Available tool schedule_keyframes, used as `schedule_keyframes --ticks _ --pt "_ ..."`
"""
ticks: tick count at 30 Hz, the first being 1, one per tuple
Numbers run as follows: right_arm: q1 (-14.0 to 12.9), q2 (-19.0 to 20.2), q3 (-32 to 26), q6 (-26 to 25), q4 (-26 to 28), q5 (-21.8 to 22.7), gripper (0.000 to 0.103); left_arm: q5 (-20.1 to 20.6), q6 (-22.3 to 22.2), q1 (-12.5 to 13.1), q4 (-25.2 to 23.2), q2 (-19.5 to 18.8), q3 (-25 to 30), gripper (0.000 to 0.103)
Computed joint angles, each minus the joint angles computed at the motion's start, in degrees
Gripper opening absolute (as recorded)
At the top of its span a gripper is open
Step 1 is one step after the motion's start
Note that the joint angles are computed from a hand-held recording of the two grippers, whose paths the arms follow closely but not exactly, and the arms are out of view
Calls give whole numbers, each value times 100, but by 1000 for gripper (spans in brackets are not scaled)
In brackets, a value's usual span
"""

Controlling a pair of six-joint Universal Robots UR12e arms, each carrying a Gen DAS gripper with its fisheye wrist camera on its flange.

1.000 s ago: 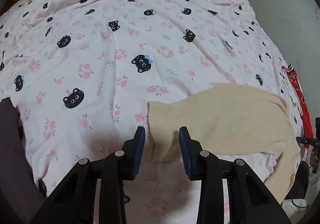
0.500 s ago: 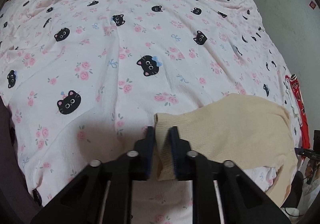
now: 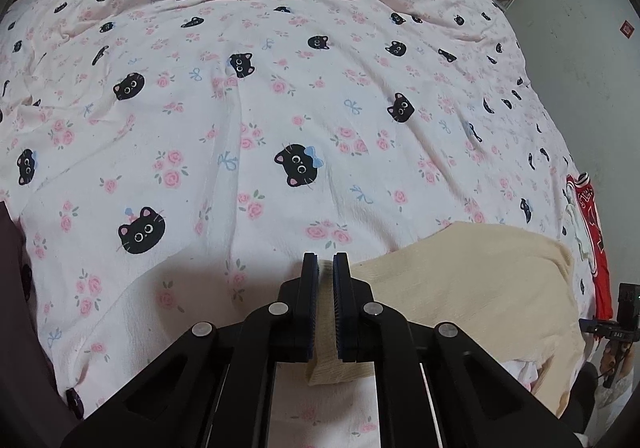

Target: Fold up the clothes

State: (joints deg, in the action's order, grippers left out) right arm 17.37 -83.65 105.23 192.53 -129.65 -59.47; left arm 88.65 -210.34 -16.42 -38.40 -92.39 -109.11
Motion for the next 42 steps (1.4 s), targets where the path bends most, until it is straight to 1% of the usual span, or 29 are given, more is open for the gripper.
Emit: schedule_keyframes --ticks 2,3,5,7,12,13,14,15,16,19,25,28,30,34,38,42 --pt "-7 -1 2 -10 7 6 23 81 -18 -24 -115 -2 30 8" --pt "-8 2 1 -7 6 9 23 56 -41 -20 -142 6 25 10" --pt "-9 8 -1 -5 5 12 22 59 -88 -19 -196 34 1 23" --pt "-4 21 -18 -8 9 5 22 -23 -92 -3 -189 67 -40 27" --pt "12 60 -59 -4 12 -7 22 -231 50 -5 -230 68 -56 26" --pt "16 67 -65 -2 9 -10 22 -284 74 -6 -233 61 -53 24" --pt "20 71 -68 6 6 -12 23 -248 107 -30 -182 56 -58 13" --pt "22 72 -68 12 5 -13 23 -246 120 -40 -177 45 -47 7" --pt "23 78 -77 10 10 -14 22 -244 132 -50 -173 34 -36 2" --pt "27 83 -89 2 24 -18 23 -262 69 -49 -72 11 -26 2" --pt "23 76 -81 -7 30 -11 22 -102 -112 -37 101 5 -5 2" --pt "21 77 -72 -6 20 -7 22 57 -256 -28 249 22 -22 2" --pt "22 79 -67 -5 12 -7 22 48 -323 2 294 11 -27 2" --pt "17 64 -60 -17 30 -18 22 194 -331 -22 115 -78 30 2" --pt "9 46 -49 0 23 -14 22 247 -573 -7 -118 -138 0 3" --pt "2 44 -39 19 1 3 22 250 -737 2 -30 -126 -120 8"
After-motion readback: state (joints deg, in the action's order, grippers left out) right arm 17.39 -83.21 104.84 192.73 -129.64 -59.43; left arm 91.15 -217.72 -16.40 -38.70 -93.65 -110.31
